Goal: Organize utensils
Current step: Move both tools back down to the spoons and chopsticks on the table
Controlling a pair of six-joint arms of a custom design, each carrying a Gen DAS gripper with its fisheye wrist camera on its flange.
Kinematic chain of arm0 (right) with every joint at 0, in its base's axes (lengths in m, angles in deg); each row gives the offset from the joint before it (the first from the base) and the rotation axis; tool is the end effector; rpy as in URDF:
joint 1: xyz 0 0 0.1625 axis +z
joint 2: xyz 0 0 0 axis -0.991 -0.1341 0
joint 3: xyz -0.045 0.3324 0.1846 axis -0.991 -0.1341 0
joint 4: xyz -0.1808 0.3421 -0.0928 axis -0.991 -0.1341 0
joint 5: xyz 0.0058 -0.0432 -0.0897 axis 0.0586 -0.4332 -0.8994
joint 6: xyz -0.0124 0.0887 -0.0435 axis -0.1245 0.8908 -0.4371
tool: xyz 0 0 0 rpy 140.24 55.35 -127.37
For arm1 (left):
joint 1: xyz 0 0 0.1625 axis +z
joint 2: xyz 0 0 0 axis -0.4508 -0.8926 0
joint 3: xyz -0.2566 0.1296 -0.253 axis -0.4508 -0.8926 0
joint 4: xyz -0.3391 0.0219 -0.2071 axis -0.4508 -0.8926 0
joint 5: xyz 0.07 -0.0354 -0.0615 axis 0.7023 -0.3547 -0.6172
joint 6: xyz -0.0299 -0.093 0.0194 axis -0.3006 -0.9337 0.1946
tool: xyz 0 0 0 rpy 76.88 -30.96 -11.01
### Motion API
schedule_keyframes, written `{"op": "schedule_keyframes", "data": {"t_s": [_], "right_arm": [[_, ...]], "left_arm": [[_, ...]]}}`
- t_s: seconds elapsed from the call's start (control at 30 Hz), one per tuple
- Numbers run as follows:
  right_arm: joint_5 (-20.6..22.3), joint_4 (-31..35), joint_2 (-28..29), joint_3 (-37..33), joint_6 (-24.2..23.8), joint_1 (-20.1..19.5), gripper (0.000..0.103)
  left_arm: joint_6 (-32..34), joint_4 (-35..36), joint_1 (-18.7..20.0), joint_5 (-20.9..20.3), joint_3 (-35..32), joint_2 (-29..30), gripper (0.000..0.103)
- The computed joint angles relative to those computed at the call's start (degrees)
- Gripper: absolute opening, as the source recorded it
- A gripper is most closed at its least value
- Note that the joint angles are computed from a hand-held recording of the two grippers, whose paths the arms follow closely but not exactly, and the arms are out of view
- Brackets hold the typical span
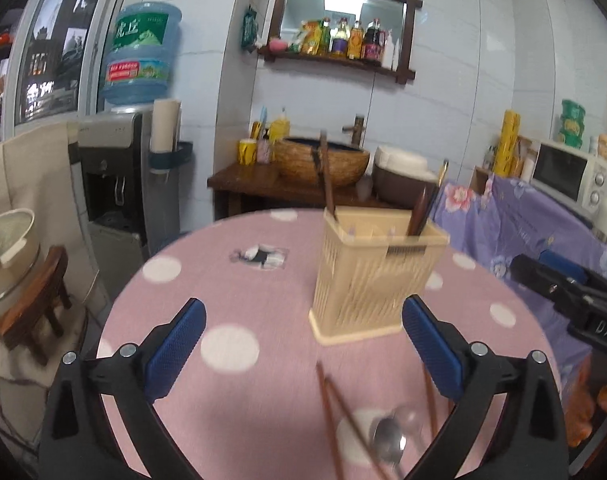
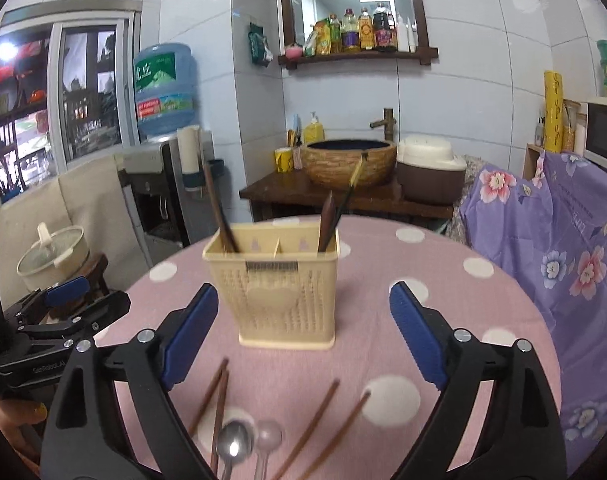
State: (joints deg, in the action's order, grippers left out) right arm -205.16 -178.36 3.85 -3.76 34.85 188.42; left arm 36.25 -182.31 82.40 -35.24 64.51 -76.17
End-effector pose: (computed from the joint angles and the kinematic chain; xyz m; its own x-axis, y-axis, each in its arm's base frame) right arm 0.3193 -0.7780 0.2774 -0.7635 -0.1353 0.6314 -0.6173 0.4398 -0.6523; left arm -0.2792 -0.7583 0.2735 -0.7768 0.1545 -0.6105 0.5984 0.4831 -0.6392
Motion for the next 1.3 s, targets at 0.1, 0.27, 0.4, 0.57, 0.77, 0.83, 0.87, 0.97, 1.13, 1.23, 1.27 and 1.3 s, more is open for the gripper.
{"op": "schedule_keyframes", "data": {"t_s": [0.1,0.27,0.4,0.57,0.77,0.83,0.87,0.97,1.13,1.23,1.27,1.3], "right_arm": [[-1.7,-2.2,-3.8,8.6,1.6,-0.6,0.087],[-6.4,-7.4,-6.3,17.3,1.0,-1.4,0.087],[-8.6,-9.9,-7.7,22.4,1.4,-2.1,0.087],[-9.1,-8.7,-8.9,25.8,4.4,-3.0,0.087],[-9.1,-8.2,-9.3,27.7,5.9,-3.4,0.087],[-8.8,-8.1,-9.6,28.3,6.4,-3.6,0.087],[-8.8,-8.2,-9.7,28.4,6.5,-3.6,0.087],[-8.6,-8.5,-10.1,28.8,6.8,-3.6,0.087],[-8.1,-8.2,-10.5,29.2,7.8,-3.7,0.087],[-8.4,-7.8,-10.3,29.0,7.6,-3.6,0.087],[-8.5,-7.8,-10.3,28.9,7.5,-3.6,0.087],[-8.5,-7.8,-10.3,28.9,7.6,-3.6,0.087]], "left_arm": [[-3.2,0.7,0.4,2.2,5.2,-2.3,0.098],[-9.0,4.9,1.3,2.8,11.5,-5.4,0.098],[-11.3,6.8,1.5,3.1,14.9,-6.9,0.095],[-13.9,10.8,1.8,1.6,16.0,-7.3,0.085],[-15.3,17.0,2.0,0.9,14.0,-5.5,0.068],[-16.1,19.5,2.0,1.7,13.0,-4.6,0.062],[-15.2,18.4,1.7,2.6,13.1,-4.3,0.062],[-14.4,19.1,1.4,3.7,12.3,-3.4,0.057],[-12.8,20.1,0.8,7.9,10.4,-1.4,0.043],[-12.1,19.6,0.6,8.5,10.3,-1.1,0.030],[-12.0,19.6,0.5,8.8,10.1,-0.9,0.027],[-11.7,19.5,0.5,9.3,10.2,-0.9,0.022]]}}
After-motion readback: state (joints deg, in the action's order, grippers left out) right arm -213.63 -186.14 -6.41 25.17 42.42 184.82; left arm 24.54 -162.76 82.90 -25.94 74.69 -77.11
